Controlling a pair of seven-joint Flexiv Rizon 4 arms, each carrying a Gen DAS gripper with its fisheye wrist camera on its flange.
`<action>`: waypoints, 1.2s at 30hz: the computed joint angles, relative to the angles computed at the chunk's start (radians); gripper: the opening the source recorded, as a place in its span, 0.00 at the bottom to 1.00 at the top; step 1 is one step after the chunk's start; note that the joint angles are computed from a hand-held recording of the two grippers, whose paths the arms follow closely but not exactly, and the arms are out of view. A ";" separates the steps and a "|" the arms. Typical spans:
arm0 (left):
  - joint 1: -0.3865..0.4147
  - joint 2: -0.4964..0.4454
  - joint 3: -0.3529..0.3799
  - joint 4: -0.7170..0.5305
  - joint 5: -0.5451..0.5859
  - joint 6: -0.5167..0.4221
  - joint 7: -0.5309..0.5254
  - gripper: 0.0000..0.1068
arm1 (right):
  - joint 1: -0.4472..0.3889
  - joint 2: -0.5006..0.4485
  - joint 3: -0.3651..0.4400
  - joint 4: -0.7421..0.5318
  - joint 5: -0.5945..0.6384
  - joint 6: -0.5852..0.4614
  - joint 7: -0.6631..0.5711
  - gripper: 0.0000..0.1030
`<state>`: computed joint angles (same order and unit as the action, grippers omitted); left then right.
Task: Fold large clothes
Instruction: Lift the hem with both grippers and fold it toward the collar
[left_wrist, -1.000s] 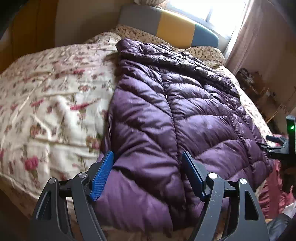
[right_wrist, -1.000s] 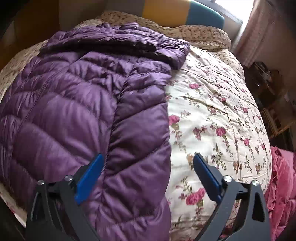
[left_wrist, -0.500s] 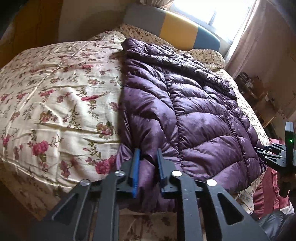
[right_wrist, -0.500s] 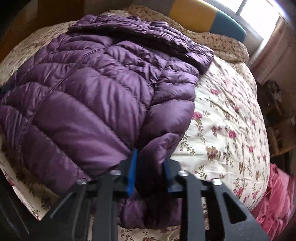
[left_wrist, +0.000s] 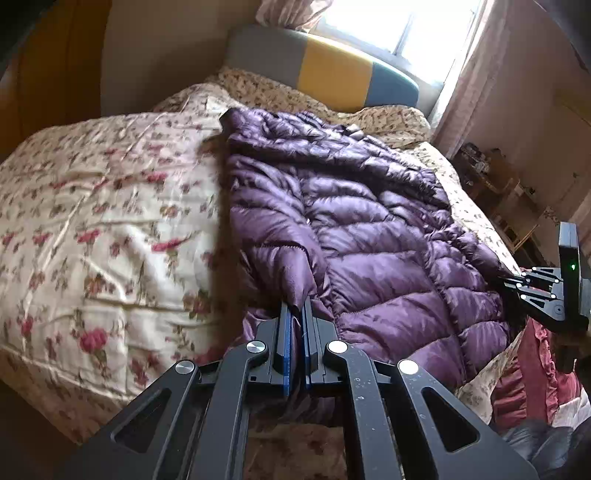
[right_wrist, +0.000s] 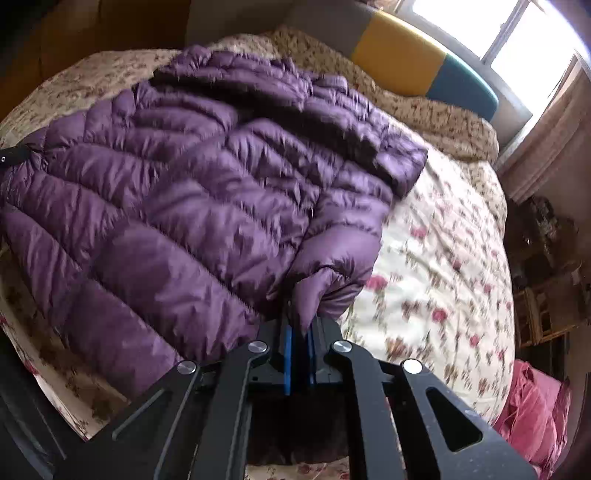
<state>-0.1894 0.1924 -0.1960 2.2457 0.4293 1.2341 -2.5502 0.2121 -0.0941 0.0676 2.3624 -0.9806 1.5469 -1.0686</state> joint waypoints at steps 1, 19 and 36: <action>-0.001 -0.001 0.003 -0.005 -0.004 0.006 0.008 0.04 | 0.001 0.000 -0.002 -0.008 -0.006 0.008 0.005 0.05; 0.022 -0.128 0.065 -0.154 -0.030 0.096 0.094 0.04 | -0.063 -0.134 -0.064 -0.275 -0.432 0.098 0.412 0.05; 0.038 -0.457 0.203 -0.476 -0.310 0.125 0.429 0.04 | 0.017 -0.488 0.094 -0.847 0.323 -0.248 -0.086 0.05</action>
